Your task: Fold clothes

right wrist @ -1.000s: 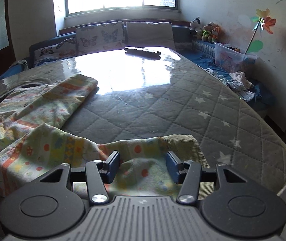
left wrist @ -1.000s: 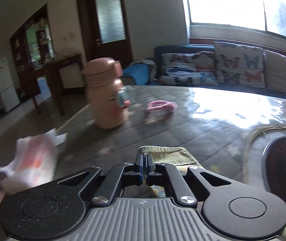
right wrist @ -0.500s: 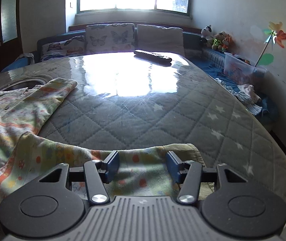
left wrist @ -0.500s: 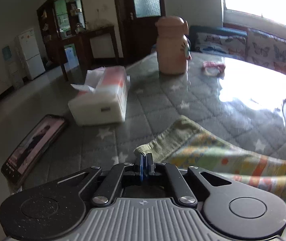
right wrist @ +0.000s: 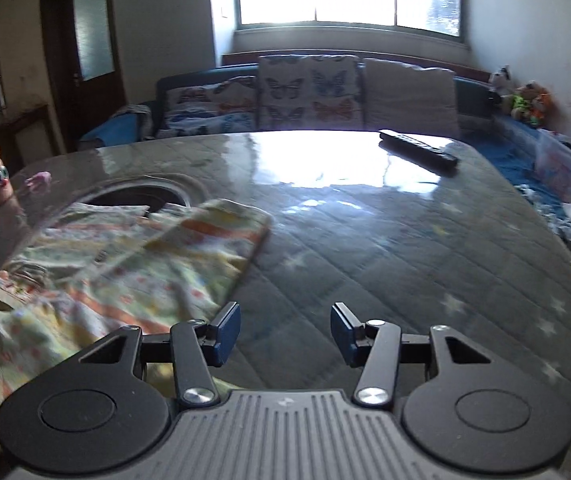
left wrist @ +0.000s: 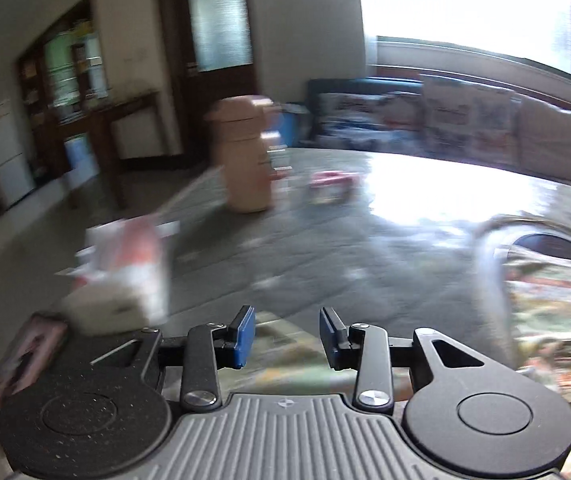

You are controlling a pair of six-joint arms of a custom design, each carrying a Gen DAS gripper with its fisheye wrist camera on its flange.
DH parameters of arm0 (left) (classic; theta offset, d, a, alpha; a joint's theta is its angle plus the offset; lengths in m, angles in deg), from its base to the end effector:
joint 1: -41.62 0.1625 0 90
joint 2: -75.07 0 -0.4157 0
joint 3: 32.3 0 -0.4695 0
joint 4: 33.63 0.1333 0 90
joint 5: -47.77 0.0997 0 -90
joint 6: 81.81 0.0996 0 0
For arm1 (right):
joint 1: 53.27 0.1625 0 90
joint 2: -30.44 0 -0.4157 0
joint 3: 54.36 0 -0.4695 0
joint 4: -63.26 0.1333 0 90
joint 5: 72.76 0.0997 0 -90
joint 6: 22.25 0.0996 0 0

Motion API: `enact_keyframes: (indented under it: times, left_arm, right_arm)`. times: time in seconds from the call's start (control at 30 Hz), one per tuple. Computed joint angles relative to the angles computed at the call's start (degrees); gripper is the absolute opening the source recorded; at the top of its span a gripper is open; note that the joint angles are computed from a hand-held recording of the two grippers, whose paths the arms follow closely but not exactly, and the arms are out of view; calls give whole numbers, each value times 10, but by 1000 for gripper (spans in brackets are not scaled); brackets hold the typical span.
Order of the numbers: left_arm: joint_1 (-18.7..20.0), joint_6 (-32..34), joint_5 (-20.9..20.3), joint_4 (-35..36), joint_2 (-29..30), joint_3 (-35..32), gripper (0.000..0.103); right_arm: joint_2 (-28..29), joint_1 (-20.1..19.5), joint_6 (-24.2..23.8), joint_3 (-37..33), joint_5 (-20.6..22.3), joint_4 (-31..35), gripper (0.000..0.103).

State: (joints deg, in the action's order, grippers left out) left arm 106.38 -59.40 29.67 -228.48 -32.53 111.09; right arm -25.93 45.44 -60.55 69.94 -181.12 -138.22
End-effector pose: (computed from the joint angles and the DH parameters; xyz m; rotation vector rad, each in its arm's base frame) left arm 0.0699 -0.3864 0.3662 -0.0857 1.8227 -1.1523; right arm 0.1831 -0.5223 0.0737 0.8536 -2.3694 0.8670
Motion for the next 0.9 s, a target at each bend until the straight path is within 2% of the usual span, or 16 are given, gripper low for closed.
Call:
enact_keyframes:
  times: [0.23,0.3,0.33,0.43,0.57,0.77,0.9]
  left_arm:
    - [30,-25,-124,98,95,-65,41]
    - [39,-17,-162,119,119,-84,46]
    - [43,-11,-174,122,136,-95,52]
    - [53,8,-186,119,193,-129,53]
    - [65,33,-175,100,255,-174,54]
    - [83,46,-190,99,284,-205,54]
    - [88,61,-212,98,287,-210,48]
  right_arm:
    - [52,12,24,-74,17,66,44]
    - [65,12,34,-94,18,82,43]
    - [72,11,39,-104,17,90,42]
    - [93,10,49,-132,12,107,38]
    - [112,10,50,-157,9,118,37]
    - [130,8,54,-184,10,134,36]
    - [138,8,52,-193,10,136,34]
